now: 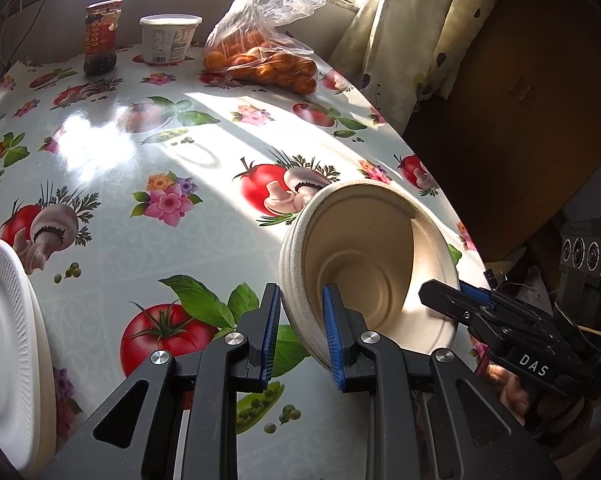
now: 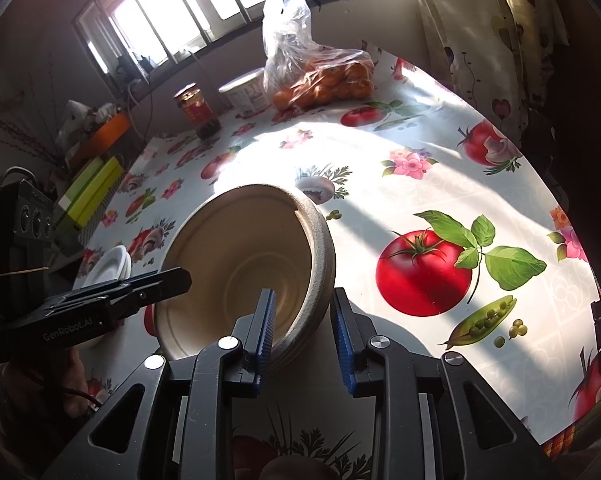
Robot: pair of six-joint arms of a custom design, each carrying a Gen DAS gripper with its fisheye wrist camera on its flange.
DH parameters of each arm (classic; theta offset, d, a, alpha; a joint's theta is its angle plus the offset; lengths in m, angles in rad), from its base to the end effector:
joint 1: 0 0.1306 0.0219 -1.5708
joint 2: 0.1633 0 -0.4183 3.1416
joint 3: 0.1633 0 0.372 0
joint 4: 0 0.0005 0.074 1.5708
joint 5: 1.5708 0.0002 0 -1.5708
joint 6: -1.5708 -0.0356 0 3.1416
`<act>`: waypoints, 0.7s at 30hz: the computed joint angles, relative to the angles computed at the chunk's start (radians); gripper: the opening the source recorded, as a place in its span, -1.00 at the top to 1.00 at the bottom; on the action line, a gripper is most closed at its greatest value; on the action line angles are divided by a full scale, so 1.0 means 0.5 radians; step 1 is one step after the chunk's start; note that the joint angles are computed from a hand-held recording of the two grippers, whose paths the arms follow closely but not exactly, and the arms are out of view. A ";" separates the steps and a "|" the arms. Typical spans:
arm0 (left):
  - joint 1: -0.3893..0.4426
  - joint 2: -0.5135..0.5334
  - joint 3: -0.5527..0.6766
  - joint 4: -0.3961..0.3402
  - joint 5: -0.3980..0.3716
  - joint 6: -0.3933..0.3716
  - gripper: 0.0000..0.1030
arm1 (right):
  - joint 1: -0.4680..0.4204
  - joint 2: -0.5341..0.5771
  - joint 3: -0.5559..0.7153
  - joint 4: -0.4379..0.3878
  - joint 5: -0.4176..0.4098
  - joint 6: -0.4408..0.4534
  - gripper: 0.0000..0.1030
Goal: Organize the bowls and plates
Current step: 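Carry the beige bowl stack with both grippers toward the white plate stack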
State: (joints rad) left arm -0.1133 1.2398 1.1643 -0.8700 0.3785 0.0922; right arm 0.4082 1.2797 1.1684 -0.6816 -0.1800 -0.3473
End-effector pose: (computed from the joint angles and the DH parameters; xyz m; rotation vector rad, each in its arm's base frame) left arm 0.3815 -0.0572 0.4280 0.1814 2.5012 -0.5599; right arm 0.3783 0.1700 0.4264 -0.1632 2.4179 0.5692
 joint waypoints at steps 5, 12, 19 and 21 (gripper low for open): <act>0.008 -0.005 -0.001 0.002 -0.001 0.002 0.56 | 0.002 0.000 0.004 -0.003 -0.001 0.000 0.50; 0.021 -0.023 0.007 -0.005 -0.020 0.010 0.56 | -0.017 0.024 0.039 -0.023 -0.028 0.032 0.50; 0.065 -0.046 0.022 -0.031 -0.023 0.027 0.56 | 0.020 0.063 0.108 -0.038 -0.025 0.046 0.50; 0.083 -0.055 0.024 -0.030 -0.025 0.034 0.56 | 0.035 0.073 0.131 -0.045 -0.021 0.056 0.50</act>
State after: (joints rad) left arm -0.0720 1.2122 1.1764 -0.8852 0.3663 0.1094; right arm 0.4259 1.3161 1.2338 -0.7039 -0.1906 -0.3195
